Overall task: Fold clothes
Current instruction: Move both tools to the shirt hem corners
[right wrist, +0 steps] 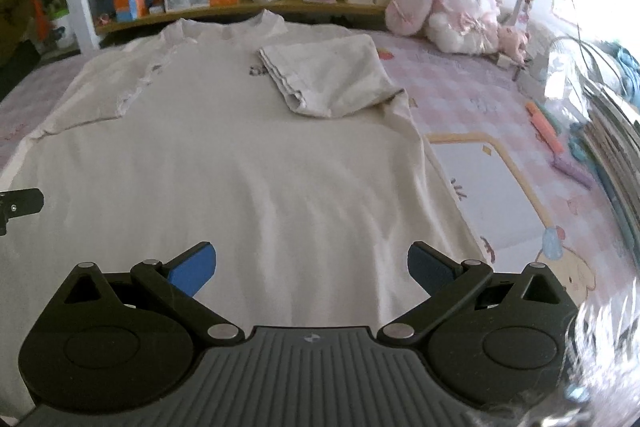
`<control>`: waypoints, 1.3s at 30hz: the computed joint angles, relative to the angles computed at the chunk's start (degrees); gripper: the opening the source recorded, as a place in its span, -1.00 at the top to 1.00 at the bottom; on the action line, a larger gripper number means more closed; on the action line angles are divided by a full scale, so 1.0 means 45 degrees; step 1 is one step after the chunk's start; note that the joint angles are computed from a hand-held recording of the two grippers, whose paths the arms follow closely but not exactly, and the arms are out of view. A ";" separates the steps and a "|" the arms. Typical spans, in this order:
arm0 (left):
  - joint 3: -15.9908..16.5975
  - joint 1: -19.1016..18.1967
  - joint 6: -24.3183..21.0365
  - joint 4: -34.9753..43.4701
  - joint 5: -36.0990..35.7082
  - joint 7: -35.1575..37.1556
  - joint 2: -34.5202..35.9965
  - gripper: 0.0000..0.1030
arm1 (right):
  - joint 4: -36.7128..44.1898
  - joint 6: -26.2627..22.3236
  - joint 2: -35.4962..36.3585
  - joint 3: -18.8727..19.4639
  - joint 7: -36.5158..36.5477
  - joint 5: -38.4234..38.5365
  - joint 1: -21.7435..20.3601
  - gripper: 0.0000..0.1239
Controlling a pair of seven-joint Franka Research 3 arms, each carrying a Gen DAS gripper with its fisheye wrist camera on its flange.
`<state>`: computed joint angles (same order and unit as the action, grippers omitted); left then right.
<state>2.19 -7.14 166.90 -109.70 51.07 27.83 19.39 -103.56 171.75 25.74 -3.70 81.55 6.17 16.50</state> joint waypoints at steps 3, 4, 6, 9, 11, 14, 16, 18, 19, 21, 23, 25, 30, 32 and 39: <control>0.0105 -0.0306 -0.0424 -0.0061 0.0353 -0.0622 -0.0180 -0.74 | -0.0291 0.0392 -0.0149 0.1019 -0.1211 0.0545 -0.0905 -0.66; 0.0058 -0.0372 -0.0608 -0.0093 0.0440 -0.0782 -0.0257 -0.74 | -0.0398 0.0504 -0.0201 0.1362 -0.1673 0.0786 -0.1209 -0.66; -0.0096 -0.0472 -0.1003 -0.0158 0.0584 -0.1060 -0.0417 -0.74 | -0.0564 0.0541 -0.0301 0.2003 -0.2538 0.1391 -0.1827 -0.66; -0.0381 -0.0580 -0.1611 -0.0239 0.0753 -0.1431 -0.0642 -0.75 | -0.0819 0.0641 -0.0496 0.2833 -0.3798 0.2477 -0.2669 -0.66; -0.0632 -0.0629 -0.2009 -0.0223 0.0708 -0.1529 -0.0717 -0.75 | -0.0924 0.0687 -0.0566 0.3307 -0.4621 0.3204 -0.3178 -0.66; -0.0832 -0.0812 -0.2508 -0.0178 0.0970 -0.1965 -0.0831 -0.75 | -0.1101 0.0555 -0.0712 0.4034 -0.5972 0.4325 -0.3986 -0.66; -0.0955 -0.0963 -0.2859 -0.0142 0.1231 -0.2341 -0.0900 -0.76 | -0.1225 0.0519 -0.0815 0.4583 -0.7029 0.5159 -0.4570 -0.66; -0.1117 -0.1073 -0.3198 -0.0067 0.1352 -0.2552 -0.0921 -0.76 | -0.1337 0.0521 -0.0916 0.5043 -0.8038 0.5993 -0.5066 -0.66; -0.1198 -0.1122 -0.3356 -0.0023 0.1375 -0.2602 -0.0921 -0.76 | -0.1384 0.0500 -0.0970 0.5236 -0.8503 0.6422 -0.5291 -0.66; -0.1323 -0.1228 -0.3608 0.0023 0.1481 -0.2715 -0.0948 -0.76 | -0.1429 0.0387 -0.1058 0.5370 -0.9198 0.7129 -0.5524 -0.66; -0.1441 -0.1328 -0.3781 0.0079 0.1568 -0.2781 -0.0946 -0.76 | -0.1516 0.0290 -0.1179 0.5459 -0.9902 0.7880 -0.5725 -0.66; -0.1543 -0.1416 -0.3967 0.0148 0.1564 -0.2772 -0.0925 -0.76 | -0.1580 0.0195 -0.1296 0.5438 -1.0530 0.8566 -0.5811 -0.66; -0.1686 -0.1660 -0.4228 0.0186 0.1751 -0.2898 -0.0947 -0.76 | -0.1766 -0.0056 -0.1592 0.5248 -1.1974 1.0078 -0.5819 -0.66; -0.1752 -0.1751 -0.4340 0.0126 0.1811 -0.2915 -0.0995 -0.76 | -0.1897 -0.0136 -0.1736 0.5176 -1.2574 1.0714 -0.5808 -0.66; -0.2018 -0.1983 -0.4928 -0.0487 0.1850 -0.3377 -0.1475 -0.76 | -0.2416 -0.0761 -0.2286 0.4513 -1.4052 1.2213 -0.5375 -0.66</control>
<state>-6.89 -16.06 144.72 -111.89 59.39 12.64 12.75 -114.44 168.32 15.46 16.61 18.31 61.12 -7.69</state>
